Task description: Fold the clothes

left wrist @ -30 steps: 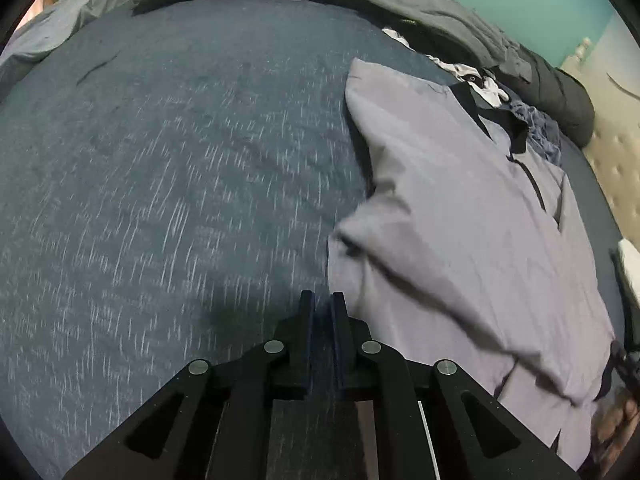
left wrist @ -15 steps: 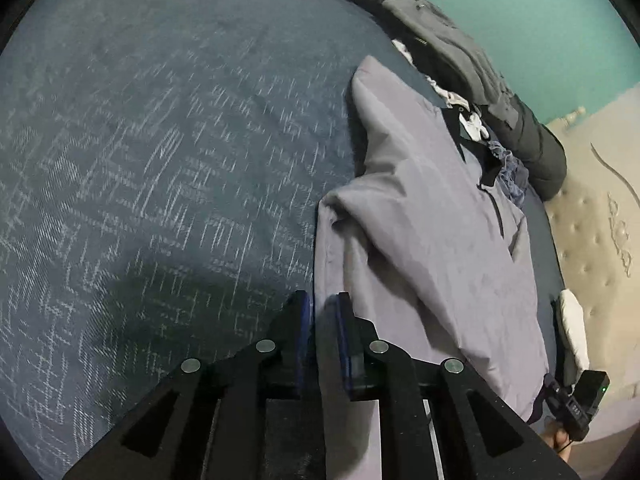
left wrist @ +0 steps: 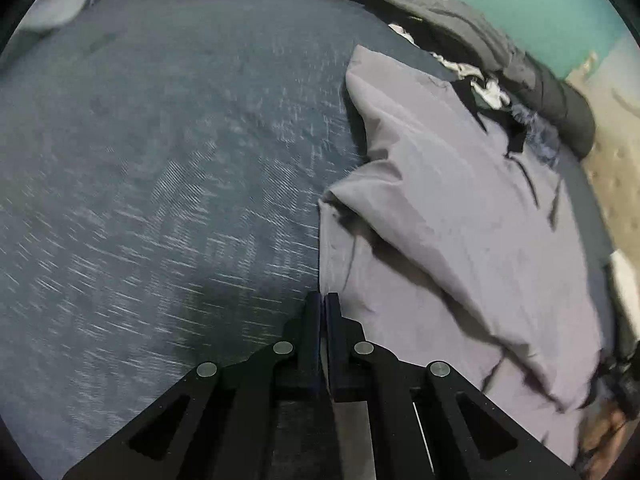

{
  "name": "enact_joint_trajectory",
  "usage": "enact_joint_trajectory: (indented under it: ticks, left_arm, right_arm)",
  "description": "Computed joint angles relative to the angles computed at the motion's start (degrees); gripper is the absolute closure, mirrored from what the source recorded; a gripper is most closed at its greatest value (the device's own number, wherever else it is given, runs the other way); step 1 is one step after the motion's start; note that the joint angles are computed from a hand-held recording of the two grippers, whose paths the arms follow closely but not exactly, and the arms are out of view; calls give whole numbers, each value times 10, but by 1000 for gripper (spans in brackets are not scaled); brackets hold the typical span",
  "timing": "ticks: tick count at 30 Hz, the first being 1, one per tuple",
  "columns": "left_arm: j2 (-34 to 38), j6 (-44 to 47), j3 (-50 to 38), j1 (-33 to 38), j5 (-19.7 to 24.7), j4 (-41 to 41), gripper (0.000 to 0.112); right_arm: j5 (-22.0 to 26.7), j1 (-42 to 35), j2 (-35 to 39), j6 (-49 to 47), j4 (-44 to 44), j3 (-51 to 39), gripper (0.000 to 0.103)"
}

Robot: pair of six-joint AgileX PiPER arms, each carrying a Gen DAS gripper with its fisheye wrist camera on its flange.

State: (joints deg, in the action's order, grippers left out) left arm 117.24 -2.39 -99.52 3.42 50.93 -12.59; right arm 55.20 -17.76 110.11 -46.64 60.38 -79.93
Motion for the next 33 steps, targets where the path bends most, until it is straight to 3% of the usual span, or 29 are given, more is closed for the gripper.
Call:
enact_joint_trajectory:
  ticks: [9,13,23,28,31,33]
  left_arm:
    - [-1,-33,19,-35,-19,114,110]
    - [-13,-34,33,-55,-17,168,109]
    - [-100,1,84,1,-47,79,108]
    - [-58,51,43,-5,-24,36,108]
    - [-10,14,10,-36,-31,56,108]
    - [36,1,-29,-35,-28,27,108]
  right_arm:
    - [-18,-7,-18,1,-6,6,93]
    - [-24,-1,-12,36,-53,-5,93]
    - [-12,-6,-14,12,-25,6,93]
    - [-6,-9,-5,17,-23,-3,93]
    - [-4,-10,-3,17,-23,-3,93]
    - [-3,-11,-3,17,-23,-3,93]
